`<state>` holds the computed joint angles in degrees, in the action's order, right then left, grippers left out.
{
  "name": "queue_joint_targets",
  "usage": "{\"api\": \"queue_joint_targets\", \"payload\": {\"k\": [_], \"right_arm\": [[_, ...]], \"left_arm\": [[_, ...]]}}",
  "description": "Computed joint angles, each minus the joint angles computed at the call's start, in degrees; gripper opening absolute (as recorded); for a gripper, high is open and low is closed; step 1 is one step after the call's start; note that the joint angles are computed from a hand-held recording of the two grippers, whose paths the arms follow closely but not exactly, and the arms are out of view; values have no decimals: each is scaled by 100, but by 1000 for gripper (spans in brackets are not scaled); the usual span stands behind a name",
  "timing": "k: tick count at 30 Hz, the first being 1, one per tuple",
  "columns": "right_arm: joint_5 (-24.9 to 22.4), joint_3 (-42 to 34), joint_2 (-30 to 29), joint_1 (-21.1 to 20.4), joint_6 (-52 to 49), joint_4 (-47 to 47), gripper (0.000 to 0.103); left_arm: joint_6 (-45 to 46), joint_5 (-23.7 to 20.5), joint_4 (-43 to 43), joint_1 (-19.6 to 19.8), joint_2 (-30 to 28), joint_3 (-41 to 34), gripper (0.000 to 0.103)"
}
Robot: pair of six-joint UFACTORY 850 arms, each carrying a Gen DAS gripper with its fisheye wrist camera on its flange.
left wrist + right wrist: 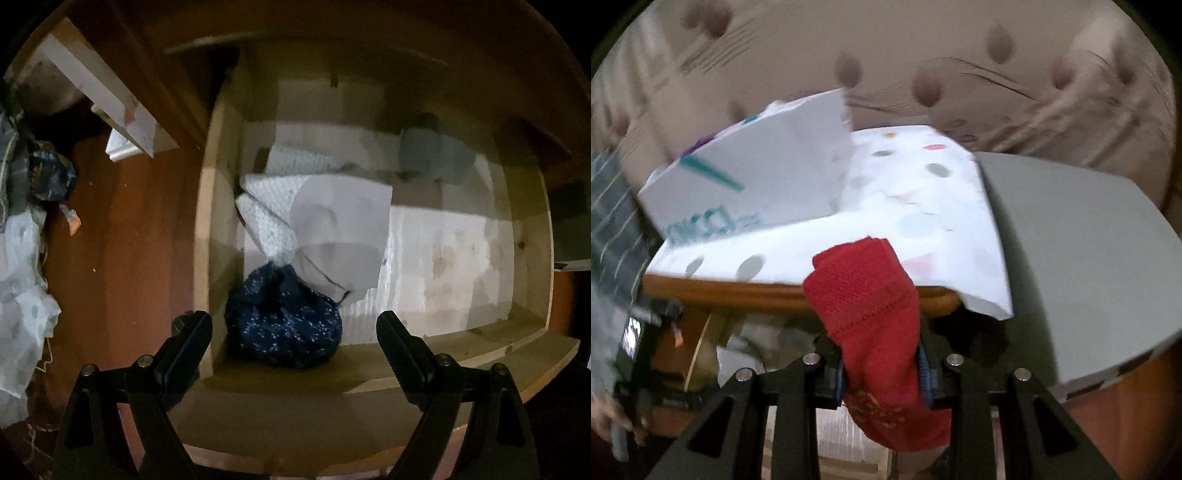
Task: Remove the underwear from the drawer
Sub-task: 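Lower the left tool onto the dark blue sparkly cloth while the right tool holds the red cloth, then grasp the dark blue sparkly cloth with the left tool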
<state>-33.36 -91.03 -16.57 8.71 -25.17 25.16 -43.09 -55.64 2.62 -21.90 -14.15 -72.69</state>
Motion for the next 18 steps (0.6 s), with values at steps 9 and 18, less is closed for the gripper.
{"api": "queue_joint_targets", "payload": {"k": [9, 18], "right_arm": [[468, 95, 33, 38, 291, -284, 29], [470, 13, -4, -54, 455, -222, 29]], "left_arm": [[288, -461, -444, 133, -435, -214, 88], [531, -585, -688, 207, -699, -414, 79]]}}
